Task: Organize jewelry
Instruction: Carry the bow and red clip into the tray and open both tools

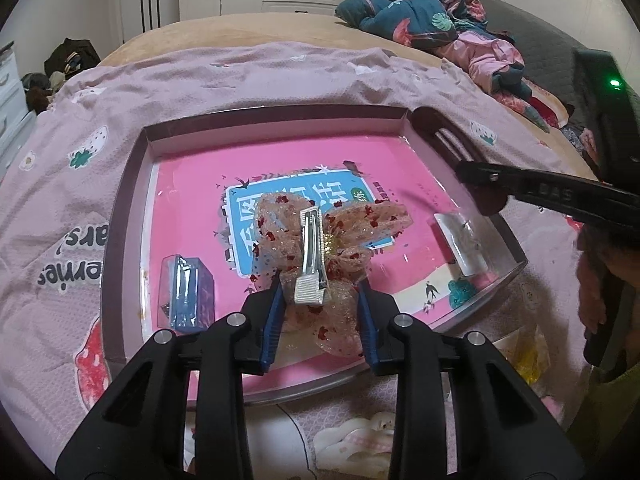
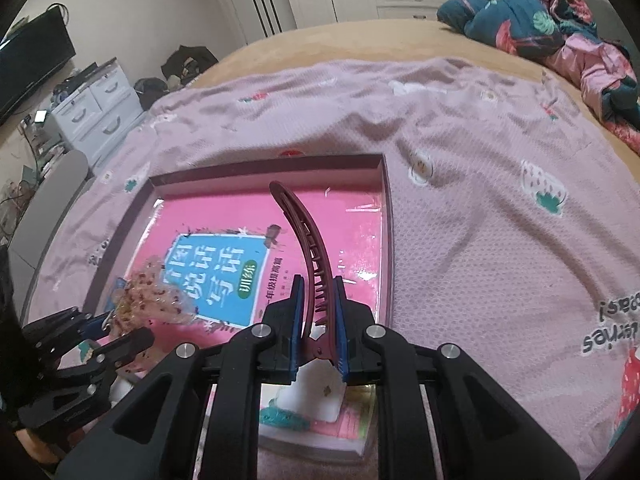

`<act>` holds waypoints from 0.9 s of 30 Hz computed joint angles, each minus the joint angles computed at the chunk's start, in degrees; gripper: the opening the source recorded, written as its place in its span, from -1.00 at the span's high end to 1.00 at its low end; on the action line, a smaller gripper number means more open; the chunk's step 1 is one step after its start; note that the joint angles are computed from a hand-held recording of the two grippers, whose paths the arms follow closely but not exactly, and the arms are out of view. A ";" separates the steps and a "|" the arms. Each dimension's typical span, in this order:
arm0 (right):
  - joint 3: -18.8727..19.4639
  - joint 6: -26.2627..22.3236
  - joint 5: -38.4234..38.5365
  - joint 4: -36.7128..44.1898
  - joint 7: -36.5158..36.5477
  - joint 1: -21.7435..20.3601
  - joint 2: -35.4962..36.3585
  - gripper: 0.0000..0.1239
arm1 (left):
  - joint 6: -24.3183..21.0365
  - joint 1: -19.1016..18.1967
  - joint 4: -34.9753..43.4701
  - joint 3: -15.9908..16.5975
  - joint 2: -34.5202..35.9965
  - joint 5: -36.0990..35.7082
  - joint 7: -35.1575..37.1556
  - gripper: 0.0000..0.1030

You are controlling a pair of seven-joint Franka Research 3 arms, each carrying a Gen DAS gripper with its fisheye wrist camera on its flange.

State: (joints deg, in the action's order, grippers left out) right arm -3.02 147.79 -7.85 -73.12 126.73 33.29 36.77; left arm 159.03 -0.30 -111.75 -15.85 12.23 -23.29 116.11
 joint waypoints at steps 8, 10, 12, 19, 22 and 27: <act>-0.32 -2.75 0.57 4.06 0.67 -0.02 3.31 0.78 | -0.33 0.36 -0.27 -0.13 0.03 -1.00 0.31 0.37; -0.35 -3.25 0.63 4.81 0.93 -0.01 3.90 0.78 | -0.43 0.49 -0.56 -0.14 -0.19 -1.41 0.45 0.32; -0.60 -3.58 0.39 5.21 1.26 0.15 4.18 0.78 | -0.37 0.75 -1.06 -0.29 -0.64 -2.55 1.21 0.23; -1.11 -4.36 -0.65 6.59 2.51 0.52 4.97 0.77 | -0.32 0.28 -2.11 0.22 -1.62 -3.74 2.12 0.06; -1.73 -3.10 -1.58 4.89 3.68 1.04 3.90 0.77 | -0.29 -0.01 -2.19 0.48 -1.71 -3.70 2.08 0.03; -1.57 1.28 -1.78 -0.33 5.05 1.00 0.52 0.56 | -0.21 -0.06 -3.01 0.53 -2.64 -5.18 2.85 -0.04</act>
